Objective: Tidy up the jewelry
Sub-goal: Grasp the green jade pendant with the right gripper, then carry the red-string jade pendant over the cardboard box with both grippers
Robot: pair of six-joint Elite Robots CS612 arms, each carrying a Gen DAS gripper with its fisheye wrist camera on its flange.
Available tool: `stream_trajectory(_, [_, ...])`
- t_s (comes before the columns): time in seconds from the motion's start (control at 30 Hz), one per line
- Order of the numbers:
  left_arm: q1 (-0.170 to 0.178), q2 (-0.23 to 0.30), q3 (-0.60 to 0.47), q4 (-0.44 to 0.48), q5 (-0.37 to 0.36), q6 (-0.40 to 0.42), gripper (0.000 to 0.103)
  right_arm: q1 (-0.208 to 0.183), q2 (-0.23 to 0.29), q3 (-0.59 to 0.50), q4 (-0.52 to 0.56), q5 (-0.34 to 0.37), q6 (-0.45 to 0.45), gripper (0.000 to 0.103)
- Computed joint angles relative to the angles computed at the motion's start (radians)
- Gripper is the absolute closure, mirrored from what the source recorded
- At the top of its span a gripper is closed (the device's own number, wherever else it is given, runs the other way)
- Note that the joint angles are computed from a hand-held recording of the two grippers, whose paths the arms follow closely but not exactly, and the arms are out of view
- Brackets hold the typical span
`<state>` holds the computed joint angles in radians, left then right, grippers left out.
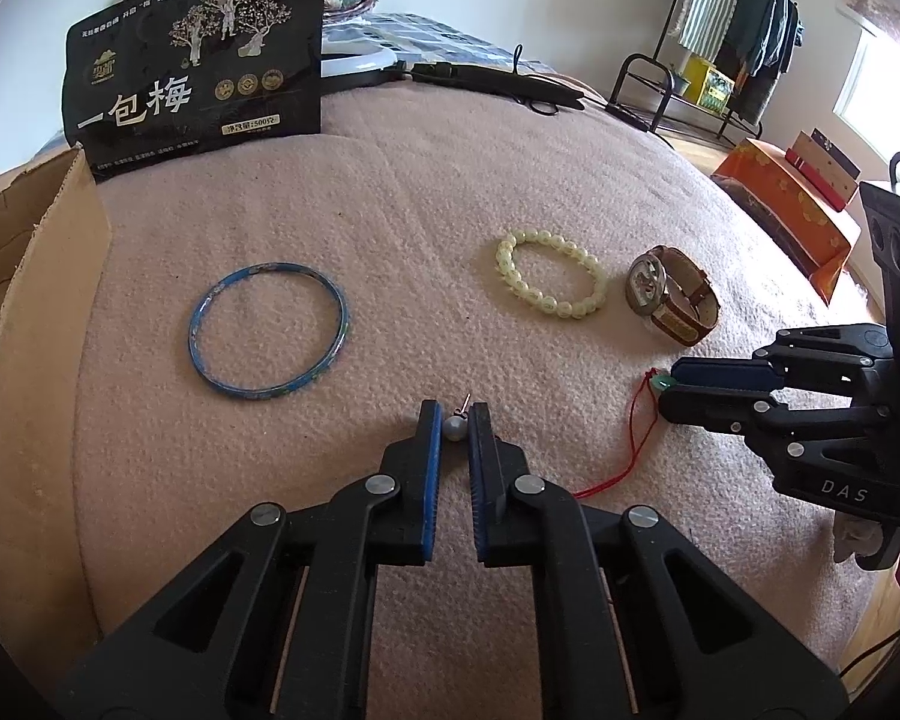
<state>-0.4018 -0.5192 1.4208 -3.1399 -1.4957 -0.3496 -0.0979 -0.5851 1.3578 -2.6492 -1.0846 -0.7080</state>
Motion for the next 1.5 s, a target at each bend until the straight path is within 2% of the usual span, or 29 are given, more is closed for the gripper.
stream_trajectory(0.37, [-0.004, -0.041, 0.057, -0.064, 0.019, -0.018, 0.096, -0.010, -0.032, 0.048, -0.051, 0.023, 0.029, 0.087])
stream_trajectory(0.97, [-0.009, -0.162, 0.225, -0.203, 0.068, -0.047, 0.096, -0.040, -0.141, 0.159, -0.175, 0.091, 0.081, 0.087])
stream_trajectory(1.23, [0.000, -0.209, 0.292, -0.256, 0.100, -0.067, 0.096, -0.035, -0.181, 0.191, -0.210, 0.111, 0.081, 0.087])
stream_trajectory(1.5, [0.026, -0.240, 0.344, -0.291, 0.123, -0.078, 0.096, -0.015, -0.212, 0.209, -0.223, 0.148, 0.071, 0.087])
